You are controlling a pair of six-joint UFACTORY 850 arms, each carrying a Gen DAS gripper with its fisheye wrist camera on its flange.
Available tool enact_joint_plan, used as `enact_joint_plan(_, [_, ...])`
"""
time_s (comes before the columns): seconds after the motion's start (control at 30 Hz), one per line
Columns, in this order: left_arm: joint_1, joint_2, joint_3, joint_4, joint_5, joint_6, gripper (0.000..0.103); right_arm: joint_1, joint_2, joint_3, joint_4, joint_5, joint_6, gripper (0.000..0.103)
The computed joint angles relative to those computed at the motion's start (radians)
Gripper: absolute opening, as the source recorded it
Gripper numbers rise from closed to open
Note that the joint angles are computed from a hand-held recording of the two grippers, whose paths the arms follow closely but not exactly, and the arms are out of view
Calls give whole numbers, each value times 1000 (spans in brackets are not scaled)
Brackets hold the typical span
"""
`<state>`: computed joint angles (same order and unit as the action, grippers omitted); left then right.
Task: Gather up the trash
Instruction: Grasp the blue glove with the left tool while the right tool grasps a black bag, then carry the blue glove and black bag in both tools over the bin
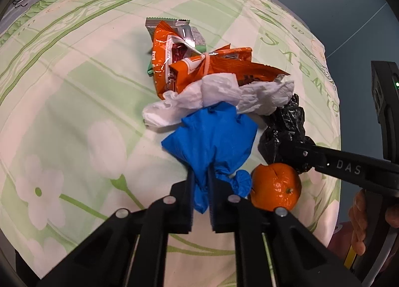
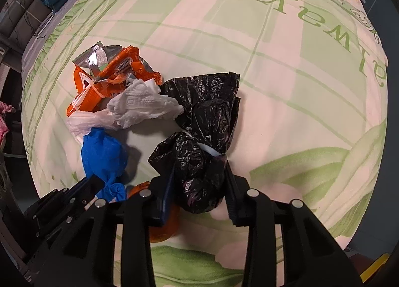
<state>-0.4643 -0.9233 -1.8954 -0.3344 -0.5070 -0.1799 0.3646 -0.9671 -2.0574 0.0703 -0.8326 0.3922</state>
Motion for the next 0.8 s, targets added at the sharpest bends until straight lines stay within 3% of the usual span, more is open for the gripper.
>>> enact_joint_plan(0.27, [8, 74, 106, -78, 45, 75, 5, -1, 80, 100, -23, 62, 27, 30])
enact_joint_plan(0.8, [16, 249, 304, -79, 119, 141, 5, 10, 267, 320, -33, 190, 40, 30])
